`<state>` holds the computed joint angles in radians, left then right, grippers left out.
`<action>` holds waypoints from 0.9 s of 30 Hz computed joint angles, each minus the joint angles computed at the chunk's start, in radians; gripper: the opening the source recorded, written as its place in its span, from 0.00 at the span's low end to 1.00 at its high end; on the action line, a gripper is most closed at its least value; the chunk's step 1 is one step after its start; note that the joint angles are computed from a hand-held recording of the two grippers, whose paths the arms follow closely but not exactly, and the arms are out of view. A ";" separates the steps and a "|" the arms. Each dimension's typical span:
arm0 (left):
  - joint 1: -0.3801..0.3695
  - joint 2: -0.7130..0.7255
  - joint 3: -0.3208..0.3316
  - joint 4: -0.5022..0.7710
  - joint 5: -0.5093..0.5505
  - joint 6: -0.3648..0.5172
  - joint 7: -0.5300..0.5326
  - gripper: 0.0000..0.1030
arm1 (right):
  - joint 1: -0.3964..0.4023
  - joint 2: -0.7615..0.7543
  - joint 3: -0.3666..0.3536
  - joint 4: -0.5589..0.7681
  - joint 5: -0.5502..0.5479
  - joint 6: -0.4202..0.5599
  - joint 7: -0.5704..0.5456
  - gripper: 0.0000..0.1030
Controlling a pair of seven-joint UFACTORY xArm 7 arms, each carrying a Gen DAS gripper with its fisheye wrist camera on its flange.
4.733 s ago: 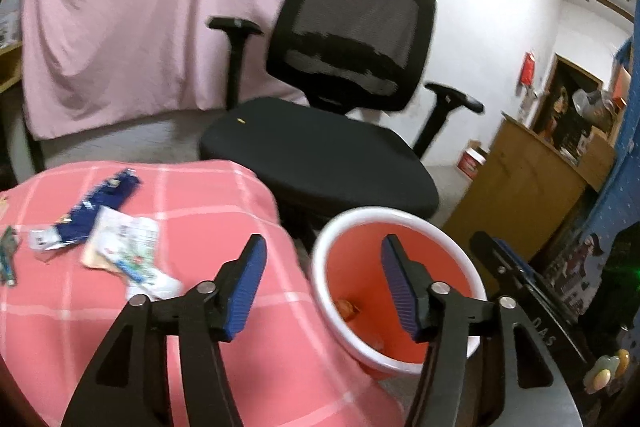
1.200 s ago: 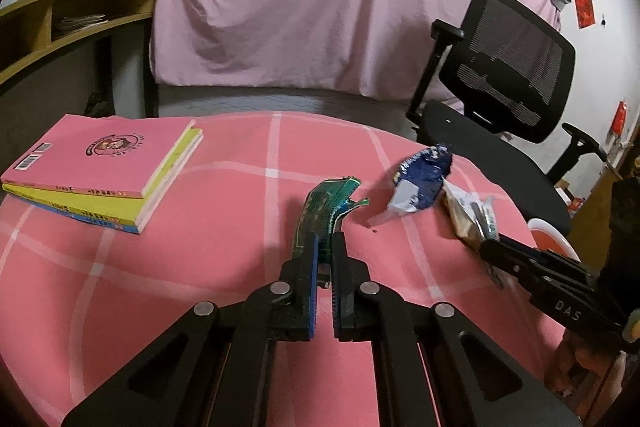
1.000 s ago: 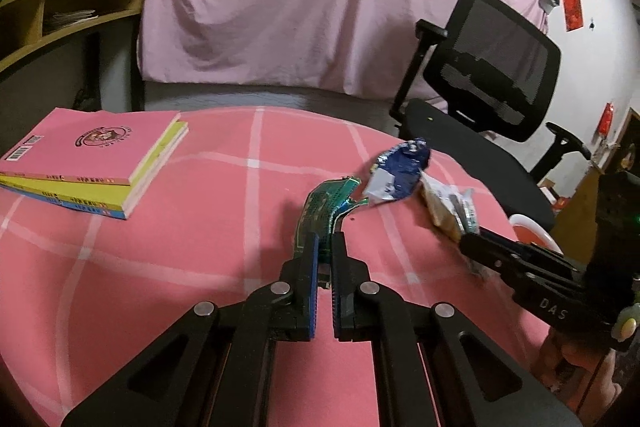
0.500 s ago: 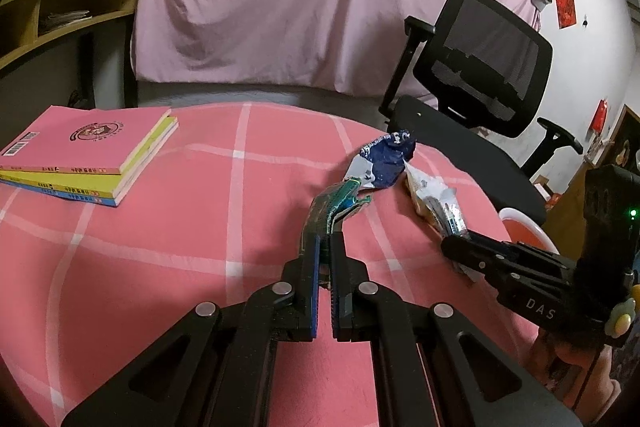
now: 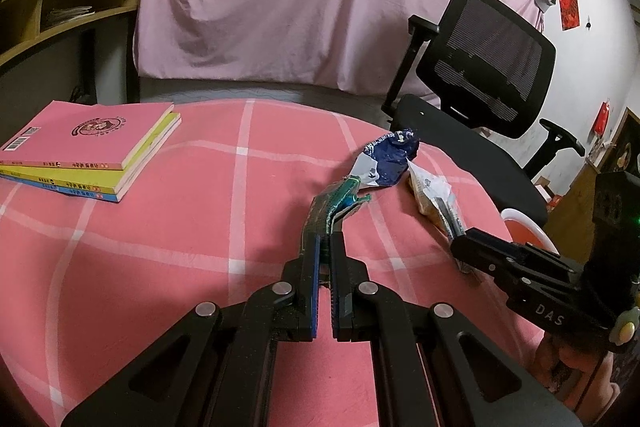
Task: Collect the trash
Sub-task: 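Lift the green packet with the left tool while the right tool lifts the sachet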
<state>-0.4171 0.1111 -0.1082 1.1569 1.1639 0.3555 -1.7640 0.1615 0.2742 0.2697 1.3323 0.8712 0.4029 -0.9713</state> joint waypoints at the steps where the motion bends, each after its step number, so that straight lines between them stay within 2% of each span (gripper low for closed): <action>1: 0.000 -0.001 0.001 -0.001 0.002 0.000 -0.002 0.02 | -0.003 0.000 0.001 0.002 0.004 0.003 -0.001 0.21; 13: -0.001 -0.006 -0.002 -0.004 0.014 -0.001 -0.018 0.02 | -0.014 -0.015 -0.001 -0.007 0.082 0.026 -0.053 0.20; 17: -0.005 -0.014 -0.007 -0.006 0.041 0.008 -0.045 0.02 | -0.018 -0.035 0.001 -0.023 0.146 0.020 -0.121 0.20; 21: -0.018 -0.028 -0.021 0.000 0.131 0.042 -0.121 0.02 | -0.016 -0.070 0.006 -0.054 0.269 -0.002 -0.259 0.20; 27: -0.044 -0.031 -0.056 0.031 0.309 0.117 -0.266 0.02 | -0.004 -0.153 -0.021 -0.108 0.636 0.002 -0.619 0.20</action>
<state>-0.4612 0.0801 -0.1640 1.1878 1.4727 0.4727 -2.0302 0.1576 0.1211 0.2485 1.2239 1.5074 0.4047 -1.5902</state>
